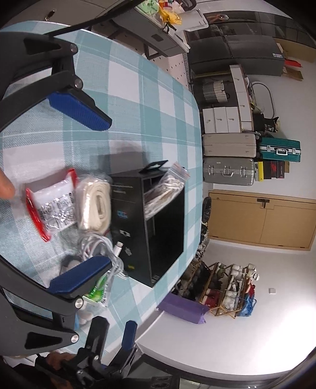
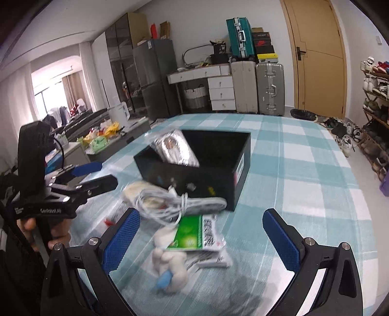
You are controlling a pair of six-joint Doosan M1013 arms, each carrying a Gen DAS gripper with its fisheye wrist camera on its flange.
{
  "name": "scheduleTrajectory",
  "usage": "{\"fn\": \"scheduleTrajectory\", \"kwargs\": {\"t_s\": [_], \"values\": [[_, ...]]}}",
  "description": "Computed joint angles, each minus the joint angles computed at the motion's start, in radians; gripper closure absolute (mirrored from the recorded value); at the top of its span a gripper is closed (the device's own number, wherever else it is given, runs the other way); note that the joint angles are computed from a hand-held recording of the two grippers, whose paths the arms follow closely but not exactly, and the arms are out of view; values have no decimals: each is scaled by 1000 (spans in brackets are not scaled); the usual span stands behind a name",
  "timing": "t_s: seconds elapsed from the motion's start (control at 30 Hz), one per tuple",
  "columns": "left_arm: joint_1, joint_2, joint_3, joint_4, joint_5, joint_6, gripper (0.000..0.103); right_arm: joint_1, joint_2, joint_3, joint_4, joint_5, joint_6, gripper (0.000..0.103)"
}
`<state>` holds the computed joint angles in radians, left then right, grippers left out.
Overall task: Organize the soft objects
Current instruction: 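Withdraw the left tool from the box toward the remaining items, then grasp the red-and-white packet with the left gripper while the right grasps the plush toy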
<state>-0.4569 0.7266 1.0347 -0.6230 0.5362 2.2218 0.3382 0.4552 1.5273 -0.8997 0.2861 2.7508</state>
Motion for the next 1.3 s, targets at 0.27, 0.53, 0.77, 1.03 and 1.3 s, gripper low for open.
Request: {"fn": "scheduleTrajectory", "kwargs": {"t_s": [0.27, 0.53, 0.77, 1.03, 1.3], "values": [[5, -4, 18, 5, 12, 1, 0, 15, 3, 20, 103, -4, -124, 1], [-3, -10, 40, 23, 16, 40, 0, 21, 2, 37, 166, -41, -232, 1], [-10, -5, 31, 79, 37, 20, 0, 15, 13, 26, 444, -61, -533, 14], [-4, 9, 4, 71, 84, 15, 0, 9, 26, 14, 642, -55, -729, 27], [-6, 18, -15, 97, 117, 3, 0, 15, 41, -6, 561, -39, -661, 44]]}}
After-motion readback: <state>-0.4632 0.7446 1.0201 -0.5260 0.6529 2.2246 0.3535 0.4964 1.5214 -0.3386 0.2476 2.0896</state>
